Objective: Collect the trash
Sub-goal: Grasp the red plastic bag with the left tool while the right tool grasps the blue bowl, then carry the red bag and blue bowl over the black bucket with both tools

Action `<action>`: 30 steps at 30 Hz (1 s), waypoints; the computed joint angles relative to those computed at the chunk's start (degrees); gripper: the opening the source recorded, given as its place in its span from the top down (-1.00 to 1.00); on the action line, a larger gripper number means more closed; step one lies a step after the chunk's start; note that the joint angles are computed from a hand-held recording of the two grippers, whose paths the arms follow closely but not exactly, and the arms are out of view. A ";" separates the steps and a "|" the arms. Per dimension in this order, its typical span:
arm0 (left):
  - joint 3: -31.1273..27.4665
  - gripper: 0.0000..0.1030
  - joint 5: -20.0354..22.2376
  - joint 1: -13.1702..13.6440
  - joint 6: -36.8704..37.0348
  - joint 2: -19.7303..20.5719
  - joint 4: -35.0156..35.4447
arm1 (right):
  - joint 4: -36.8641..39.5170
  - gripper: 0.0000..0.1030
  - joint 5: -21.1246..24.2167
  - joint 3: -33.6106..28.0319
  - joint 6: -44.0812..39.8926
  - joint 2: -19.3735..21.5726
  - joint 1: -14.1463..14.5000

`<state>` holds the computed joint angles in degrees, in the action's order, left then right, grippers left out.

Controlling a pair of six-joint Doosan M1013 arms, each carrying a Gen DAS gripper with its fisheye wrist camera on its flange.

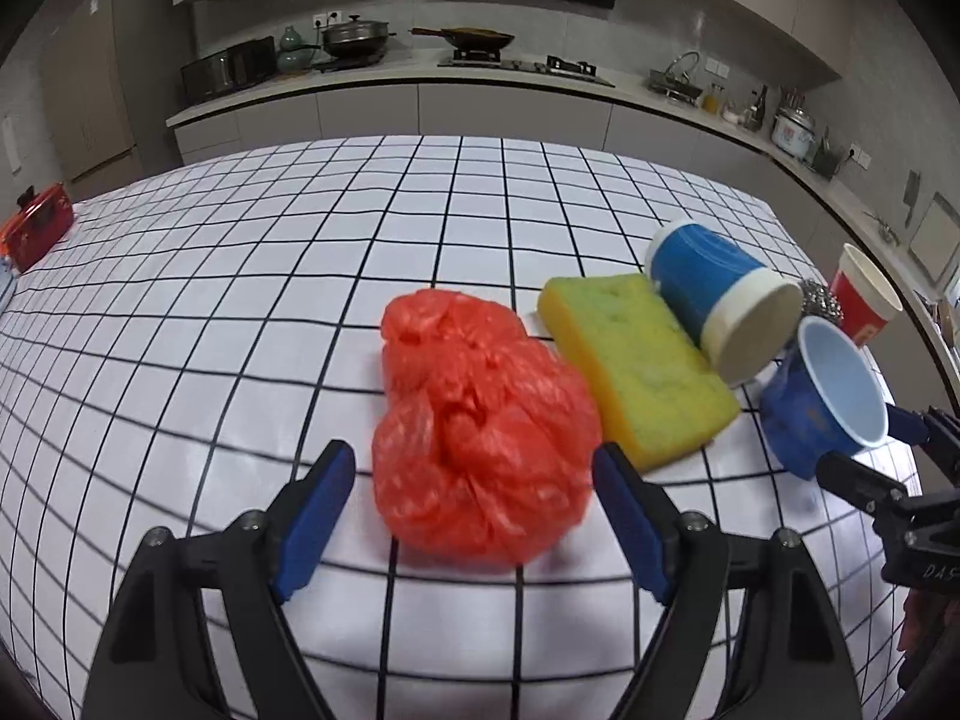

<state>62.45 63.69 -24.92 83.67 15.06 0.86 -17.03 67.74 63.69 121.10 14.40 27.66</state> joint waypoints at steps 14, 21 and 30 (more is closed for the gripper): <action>-2.29 -0.33 2.10 1.51 5.87 2.18 -6.03 | -2.33 -0.52 0.52 -1.91 1.12 2.26 0.13; -2.63 0.17 1.53 1.82 8.66 1.99 -7.81 | -2.40 -0.50 -0.47 -1.83 0.53 2.14 0.46; -1.17 0.21 -1.86 1.73 8.56 -0.60 -6.99 | -3.97 -0.50 -2.09 -0.69 1.82 0.29 0.92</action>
<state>61.28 61.84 -23.19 92.23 14.46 -6.13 -21.00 65.66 63.00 122.92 14.70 28.58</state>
